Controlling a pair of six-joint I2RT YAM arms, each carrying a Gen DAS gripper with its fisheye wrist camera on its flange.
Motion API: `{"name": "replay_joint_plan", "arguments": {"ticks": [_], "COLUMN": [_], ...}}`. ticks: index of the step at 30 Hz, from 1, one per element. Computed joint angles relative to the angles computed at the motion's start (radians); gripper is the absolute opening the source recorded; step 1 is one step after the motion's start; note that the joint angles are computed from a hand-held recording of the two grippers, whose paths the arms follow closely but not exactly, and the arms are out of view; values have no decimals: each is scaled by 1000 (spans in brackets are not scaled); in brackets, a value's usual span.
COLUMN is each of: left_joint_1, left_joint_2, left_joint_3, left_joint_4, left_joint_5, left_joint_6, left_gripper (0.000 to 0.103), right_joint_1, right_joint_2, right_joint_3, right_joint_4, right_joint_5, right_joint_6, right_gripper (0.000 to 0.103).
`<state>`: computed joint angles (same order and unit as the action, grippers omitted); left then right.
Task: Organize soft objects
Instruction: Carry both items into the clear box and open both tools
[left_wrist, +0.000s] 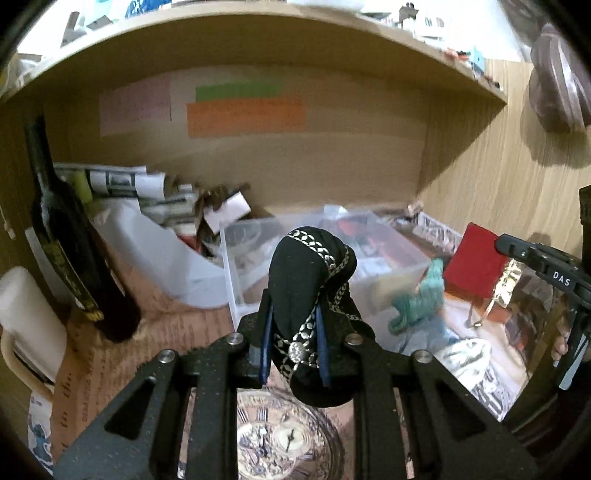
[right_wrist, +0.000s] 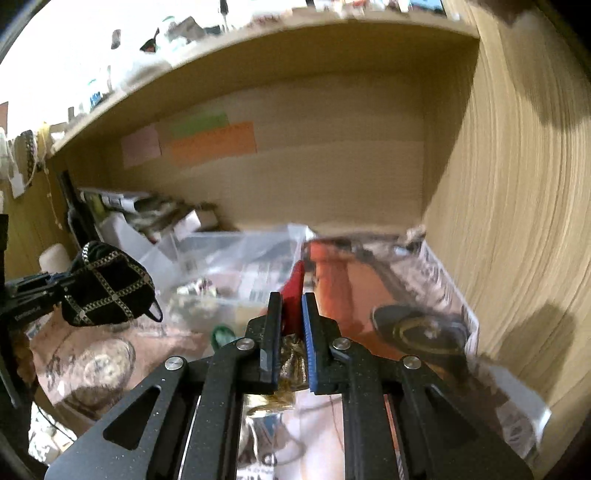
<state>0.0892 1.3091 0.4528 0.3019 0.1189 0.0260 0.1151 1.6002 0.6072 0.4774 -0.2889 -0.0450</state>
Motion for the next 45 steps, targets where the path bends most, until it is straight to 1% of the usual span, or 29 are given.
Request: {"name": "replay_joint_plan", "arguments": {"ticks": [4,9,13,17,22,25,34,37,40,42,43,44,45], "left_joint_1": [13,32,45,51,59,58,54,55,47,37,33,30,28], "left_joint_2": [17,71,136,219,346,415,633,671,685,682,682,685,682], "left_joint_3": [37,109,172,248,348,402,604,648,658,656,655,661,659], "left_joint_4": [12,15,24,1,-39,-55,-192,-239,-247,-252,-253,-257,-259], "left_joint_5": [15,26,29,46,81,86,119,135,113,92,81,75,70], "left_joint_6": [-9,-21,-32,-34,-32,-25,-13,-16,-12,-9,-8,-9,-10], "left_gripper": [19,19,19,19,19,19,19,20,20,25,27,31,37], "right_joint_1": [21,58,85,114,152,172,205,209,212,214,215,214,213], "right_joint_2": [-8,32,98,181,289,344,483,517,550,564,569,570,569], "right_joint_3": [26,94,172,266,397,467,659,709,755,772,779,780,779], "right_joint_4": [20,28,27,-6,-84,-128,-317,-387,-444,-465,-479,-485,-491], "right_joint_5": [6,14,20,28,41,55,68,68,65,75,79,80,79], "right_joint_6": [2,4,9,8,-16,-37,-109,-137,-160,-173,-178,-181,-185], "right_gripper": [9,9,9,9,9,9,10,10,11,11,13,16,25]}}
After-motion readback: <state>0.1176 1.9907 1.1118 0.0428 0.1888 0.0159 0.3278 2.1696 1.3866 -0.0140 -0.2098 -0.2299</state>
